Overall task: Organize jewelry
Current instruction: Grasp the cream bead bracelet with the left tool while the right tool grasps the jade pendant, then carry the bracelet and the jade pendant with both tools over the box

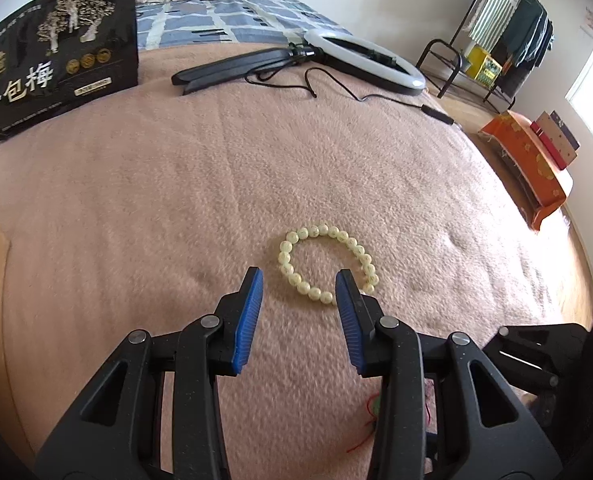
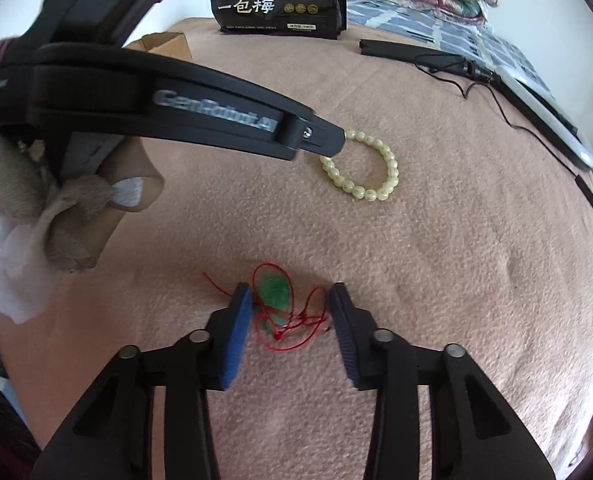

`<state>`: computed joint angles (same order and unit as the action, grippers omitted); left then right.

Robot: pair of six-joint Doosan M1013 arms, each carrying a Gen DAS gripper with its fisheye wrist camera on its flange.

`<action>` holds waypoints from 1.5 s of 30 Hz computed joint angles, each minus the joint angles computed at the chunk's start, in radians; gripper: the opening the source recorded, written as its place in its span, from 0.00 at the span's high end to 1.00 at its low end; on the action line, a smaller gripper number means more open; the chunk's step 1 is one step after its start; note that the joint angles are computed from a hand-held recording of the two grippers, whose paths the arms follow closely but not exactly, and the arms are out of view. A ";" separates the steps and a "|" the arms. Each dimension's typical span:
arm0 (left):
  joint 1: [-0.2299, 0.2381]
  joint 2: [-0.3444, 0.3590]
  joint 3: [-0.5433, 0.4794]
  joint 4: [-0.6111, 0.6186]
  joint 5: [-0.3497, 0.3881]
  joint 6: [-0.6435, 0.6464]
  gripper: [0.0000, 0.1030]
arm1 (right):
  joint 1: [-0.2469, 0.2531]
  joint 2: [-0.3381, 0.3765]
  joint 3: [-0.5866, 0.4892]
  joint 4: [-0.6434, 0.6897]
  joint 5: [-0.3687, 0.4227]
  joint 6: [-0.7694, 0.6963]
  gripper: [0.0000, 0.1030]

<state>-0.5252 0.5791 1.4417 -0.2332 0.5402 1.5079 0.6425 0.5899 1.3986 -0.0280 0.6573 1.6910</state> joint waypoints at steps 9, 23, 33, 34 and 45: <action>-0.011 0.047 -0.055 0.096 0.051 -0.085 0.68 | -0.014 -0.002 0.004 -0.008 -0.008 0.033 0.84; -0.025 0.052 -0.056 0.249 0.017 -0.238 0.95 | -0.031 -0.015 0.019 -0.071 -0.015 0.157 0.84; -0.015 -0.013 0.012 0.208 -0.043 -0.217 0.95 | -0.035 -0.032 0.032 -0.104 -0.026 0.220 0.84; -0.014 -0.022 0.020 0.200 -0.049 -0.206 0.95 | -0.034 -0.035 0.033 -0.111 -0.027 0.229 0.84; -0.013 -0.103 0.094 0.223 -0.090 -0.193 0.95 | -0.025 -0.060 0.041 -0.169 -0.034 0.306 0.84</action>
<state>-0.5379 0.4763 1.5357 -0.0100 0.4501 1.3145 0.6173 0.5295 1.4395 -0.1970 0.6237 1.9970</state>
